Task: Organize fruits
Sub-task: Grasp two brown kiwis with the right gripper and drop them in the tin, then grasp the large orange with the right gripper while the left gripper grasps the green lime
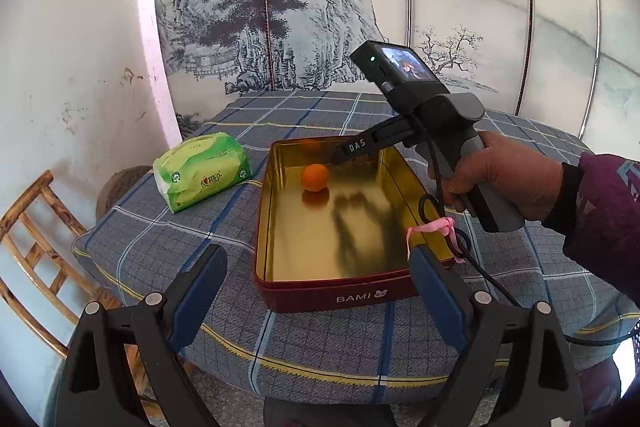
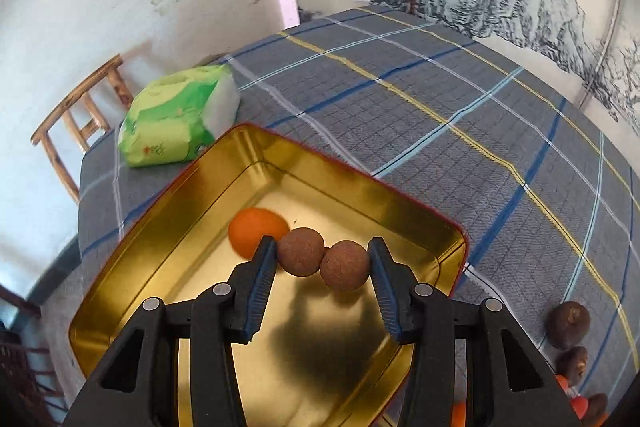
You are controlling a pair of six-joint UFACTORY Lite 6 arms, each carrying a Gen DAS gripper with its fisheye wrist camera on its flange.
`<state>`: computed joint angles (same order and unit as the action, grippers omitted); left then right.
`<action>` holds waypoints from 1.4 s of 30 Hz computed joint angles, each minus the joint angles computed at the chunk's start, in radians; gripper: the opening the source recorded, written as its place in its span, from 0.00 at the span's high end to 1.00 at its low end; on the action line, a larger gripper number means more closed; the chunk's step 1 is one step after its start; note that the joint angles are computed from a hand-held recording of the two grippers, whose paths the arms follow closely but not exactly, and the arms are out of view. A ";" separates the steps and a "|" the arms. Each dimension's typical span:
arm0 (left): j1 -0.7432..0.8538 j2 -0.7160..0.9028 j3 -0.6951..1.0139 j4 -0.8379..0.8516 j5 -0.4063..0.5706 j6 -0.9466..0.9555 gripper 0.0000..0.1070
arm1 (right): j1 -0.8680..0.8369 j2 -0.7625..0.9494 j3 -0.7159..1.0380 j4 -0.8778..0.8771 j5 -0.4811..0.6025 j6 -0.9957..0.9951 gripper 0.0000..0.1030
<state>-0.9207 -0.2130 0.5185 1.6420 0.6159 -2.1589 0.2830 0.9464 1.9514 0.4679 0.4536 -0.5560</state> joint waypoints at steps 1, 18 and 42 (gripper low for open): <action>-0.003 -0.002 -0.002 0.000 0.004 -0.001 0.16 | -0.006 -0.005 -0.004 0.030 0.001 -0.018 0.52; -0.047 0.116 0.082 0.015 -0.051 -0.021 0.15 | -0.350 -0.597 -0.968 1.022 -0.099 -1.295 0.44; -0.058 0.653 0.788 0.020 -0.229 0.246 0.13 | -1.095 -0.607 -1.078 1.253 0.021 -1.673 0.63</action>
